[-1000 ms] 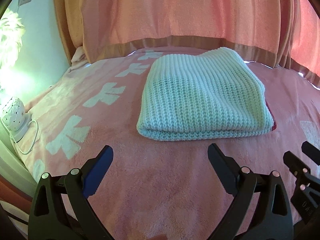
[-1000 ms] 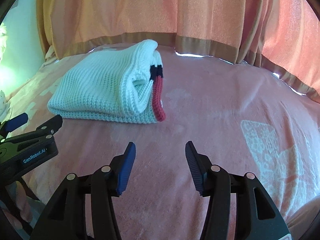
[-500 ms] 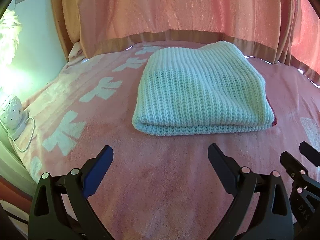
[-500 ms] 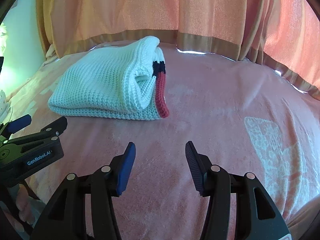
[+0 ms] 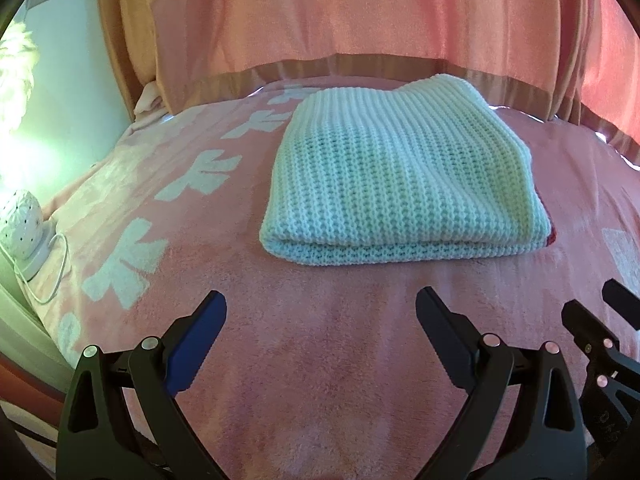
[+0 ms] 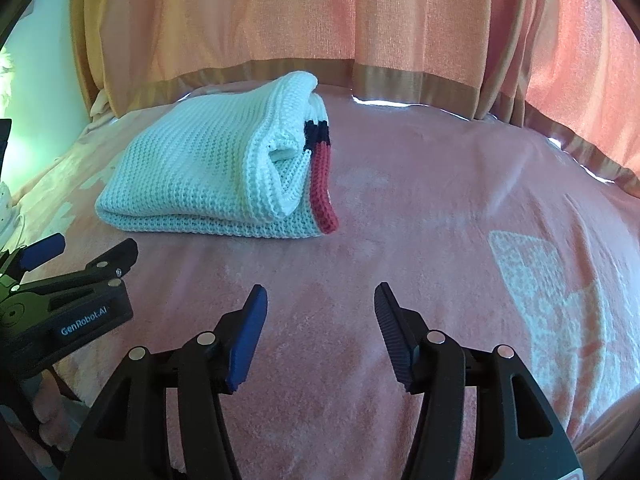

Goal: Fold small clothes

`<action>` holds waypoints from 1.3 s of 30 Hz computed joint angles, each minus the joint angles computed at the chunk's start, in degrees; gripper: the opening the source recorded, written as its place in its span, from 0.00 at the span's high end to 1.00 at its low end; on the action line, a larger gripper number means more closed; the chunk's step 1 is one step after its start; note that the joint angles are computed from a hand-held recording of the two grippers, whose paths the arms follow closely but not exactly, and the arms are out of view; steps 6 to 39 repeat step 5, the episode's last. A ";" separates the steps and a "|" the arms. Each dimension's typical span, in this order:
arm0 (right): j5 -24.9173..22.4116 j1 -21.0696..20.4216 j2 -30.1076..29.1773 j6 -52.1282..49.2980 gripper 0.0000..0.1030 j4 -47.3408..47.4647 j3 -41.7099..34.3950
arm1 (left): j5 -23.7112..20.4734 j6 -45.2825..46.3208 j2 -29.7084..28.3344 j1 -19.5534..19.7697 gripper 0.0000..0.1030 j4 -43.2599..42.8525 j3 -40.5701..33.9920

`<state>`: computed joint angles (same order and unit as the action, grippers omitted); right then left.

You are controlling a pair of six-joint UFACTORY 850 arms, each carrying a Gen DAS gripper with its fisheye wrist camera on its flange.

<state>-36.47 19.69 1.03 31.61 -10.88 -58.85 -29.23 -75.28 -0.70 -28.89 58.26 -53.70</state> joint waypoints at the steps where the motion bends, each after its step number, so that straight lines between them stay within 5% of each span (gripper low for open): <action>1: -0.05 0.13 0.08 0.30 0.47 -0.21 0.05 | 0.10 0.02 0.02 0.15 0.09 -0.18 -0.02; 39: 0.03 -0.01 0.13 -0.09 0.47 0.05 0.12 | -0.05 -0.51 -0.07 -0.17 0.10 0.83 -0.07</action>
